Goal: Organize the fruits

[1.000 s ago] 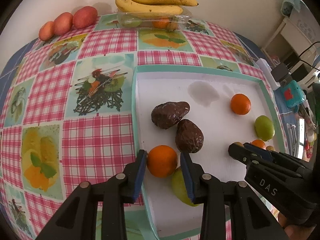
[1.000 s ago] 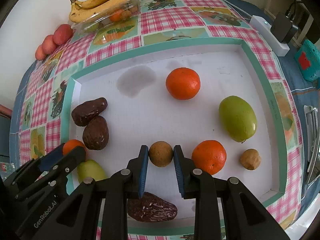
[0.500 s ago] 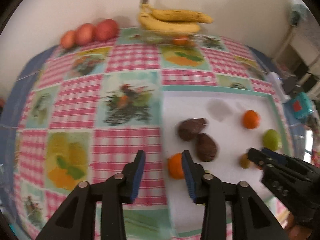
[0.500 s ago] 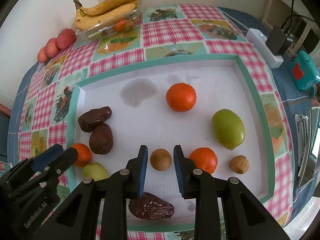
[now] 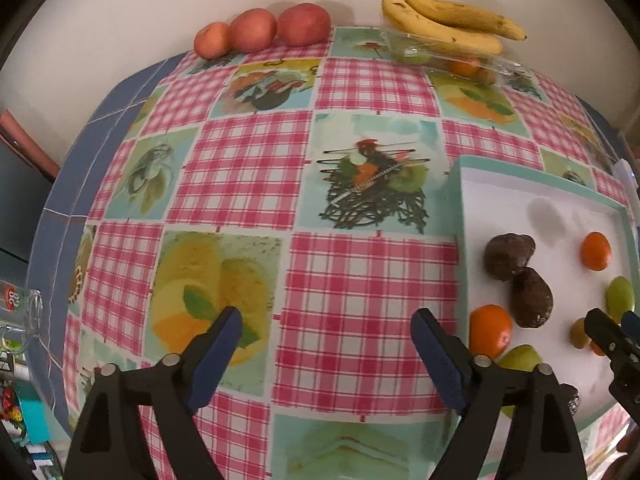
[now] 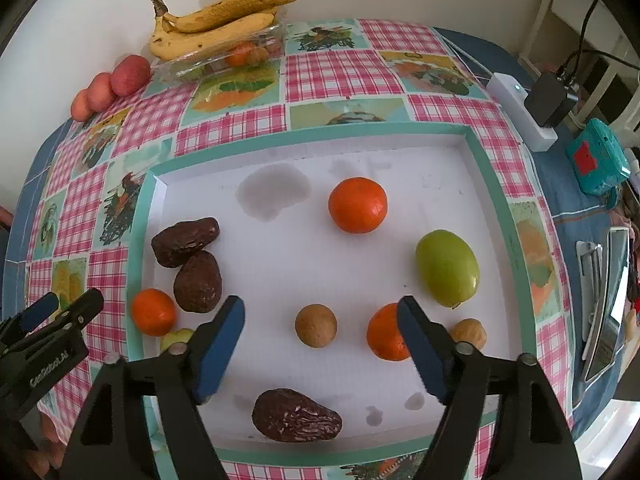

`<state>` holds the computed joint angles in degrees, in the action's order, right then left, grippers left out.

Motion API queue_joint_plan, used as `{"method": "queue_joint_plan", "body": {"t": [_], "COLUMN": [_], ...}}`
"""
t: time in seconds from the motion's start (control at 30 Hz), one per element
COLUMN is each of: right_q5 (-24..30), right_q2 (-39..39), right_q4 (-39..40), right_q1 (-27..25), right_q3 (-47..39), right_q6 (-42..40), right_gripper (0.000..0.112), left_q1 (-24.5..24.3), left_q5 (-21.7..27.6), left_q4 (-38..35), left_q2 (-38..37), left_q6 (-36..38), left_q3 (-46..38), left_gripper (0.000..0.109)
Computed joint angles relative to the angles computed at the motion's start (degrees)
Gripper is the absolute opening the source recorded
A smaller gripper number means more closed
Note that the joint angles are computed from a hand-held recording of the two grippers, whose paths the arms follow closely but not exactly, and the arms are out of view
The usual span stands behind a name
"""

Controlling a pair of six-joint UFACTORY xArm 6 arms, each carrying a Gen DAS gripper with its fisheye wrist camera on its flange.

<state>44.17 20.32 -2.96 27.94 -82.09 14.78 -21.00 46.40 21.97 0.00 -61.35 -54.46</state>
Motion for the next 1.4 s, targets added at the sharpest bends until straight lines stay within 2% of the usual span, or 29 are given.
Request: {"method": "queue_joint_plan", "body": {"t": [0.07, 0.13, 0.3, 0.5, 0.6, 0.8, 0.9, 1.03, 1.4], "right_q5": [-0.3, -0.5, -1.3, -3.2, -3.8, -5.3, -6.4, -7.0, -8.0], "right_q2": [-0.1, -0.2, -0.2, -1.4, -2.1, -4.5, -6.0, -8.0, -14.9], "right_q4": [-0.1, -0.1, -0.2, -0.2, -0.2, -0.7, -0.3, -0.3, -1.1], "right_q1": [0.1, 0.2, 0.6, 1.1, 1.5, 2.7, 3.1, 3.8, 5.0], "right_q3": [0.1, 0.3, 0.4, 1.7, 2.4, 4.8, 6.3, 8.3, 15.0], "right_q6": [-0.1, -0.3, -0.8, -0.1, 0.1, 1.5, 1.6, 1.6, 2.8], "right_gripper": [0.082, 0.082, 0.083, 0.083, 0.083, 0.083, 0.083, 0.083, 0.083], "left_q1": [0.2, 0.2, 0.4, 0.7, 0.0, -3.6, -4.5, -7.0, -10.8], "left_q5": [-0.1, -0.6, -1.7, -2.9, -1.0, 9.9, 11.8, 17.0, 18.9], "left_q4": [0.9, 2.7, 6.7, 6.5, 8.6, 15.4, 16.1, 16.4, 10.4], "left_q2": [-0.4, -0.9, -2.6, -5.3, -7.5, -11.6, -13.7, -15.2, -20.6], "left_q6": [-0.5, -1.5, -4.2, -3.2, -5.2, -10.8, -11.0, -11.4, -9.0], "left_q3": [0.3, 0.8, 2.1, 4.4, 4.9, 4.3, 5.0, 4.7, 8.1], "left_gripper": [0.092, 0.102, 0.103, 0.103, 0.103, 0.103, 0.103, 0.103, 0.103]}}
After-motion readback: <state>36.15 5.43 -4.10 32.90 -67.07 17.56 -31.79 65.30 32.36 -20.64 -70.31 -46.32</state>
